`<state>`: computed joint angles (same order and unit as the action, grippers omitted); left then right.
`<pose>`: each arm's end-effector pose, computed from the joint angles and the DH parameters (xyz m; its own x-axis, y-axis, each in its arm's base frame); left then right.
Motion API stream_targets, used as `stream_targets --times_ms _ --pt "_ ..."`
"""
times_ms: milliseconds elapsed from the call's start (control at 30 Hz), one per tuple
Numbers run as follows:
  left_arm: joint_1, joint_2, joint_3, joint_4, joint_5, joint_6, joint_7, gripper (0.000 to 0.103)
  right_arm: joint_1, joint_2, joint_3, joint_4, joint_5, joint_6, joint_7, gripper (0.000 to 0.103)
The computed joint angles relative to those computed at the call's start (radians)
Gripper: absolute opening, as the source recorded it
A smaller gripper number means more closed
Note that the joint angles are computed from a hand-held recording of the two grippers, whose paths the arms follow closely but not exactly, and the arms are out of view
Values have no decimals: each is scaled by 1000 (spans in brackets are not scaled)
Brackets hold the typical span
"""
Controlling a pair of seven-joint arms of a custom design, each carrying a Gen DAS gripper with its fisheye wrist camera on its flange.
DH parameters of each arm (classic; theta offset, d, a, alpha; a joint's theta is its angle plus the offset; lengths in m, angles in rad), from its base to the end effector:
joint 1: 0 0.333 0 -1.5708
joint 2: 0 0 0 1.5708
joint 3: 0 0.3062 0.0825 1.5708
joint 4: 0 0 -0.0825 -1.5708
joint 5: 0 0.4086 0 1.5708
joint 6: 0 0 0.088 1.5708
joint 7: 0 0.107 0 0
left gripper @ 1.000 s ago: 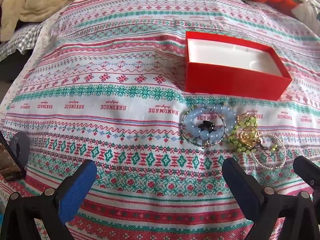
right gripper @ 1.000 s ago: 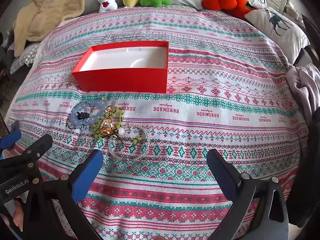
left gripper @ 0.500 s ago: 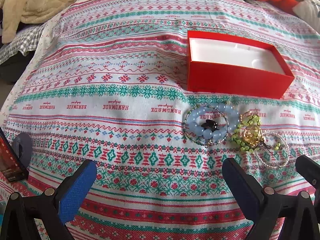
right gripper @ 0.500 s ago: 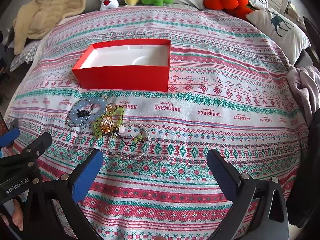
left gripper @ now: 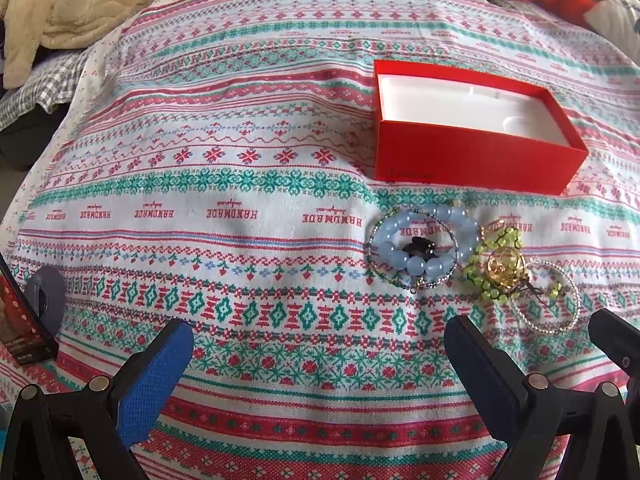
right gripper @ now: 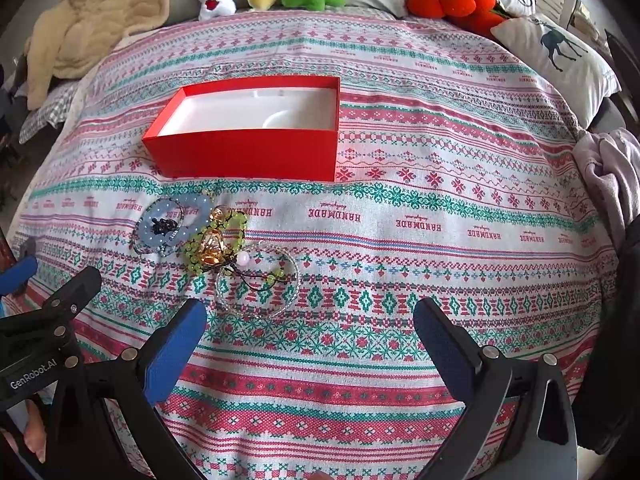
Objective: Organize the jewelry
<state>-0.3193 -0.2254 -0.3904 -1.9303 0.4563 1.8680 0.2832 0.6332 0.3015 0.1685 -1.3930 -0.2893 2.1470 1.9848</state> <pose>0.4186 -0.3372 0.5866 0.4684 -0.8825 -0.0417 -0.7647 -0.3813 -0.5195 0.5152 0.4899 0.5783 0.4425 -0.8957 0.0441 -0.7747 -0.4066 -0.4842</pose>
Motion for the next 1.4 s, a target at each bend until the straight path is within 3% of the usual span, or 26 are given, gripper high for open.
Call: stream_targets --times_ms 1067,1400 --pt "-3 -6 -3 -11 6 -4 8 103 4 -6 0 -12 -12 5 8 103" --pt "6 -34 6 -35 -11 61 45 103 6 4 -4 8 -25 -7 10 103"
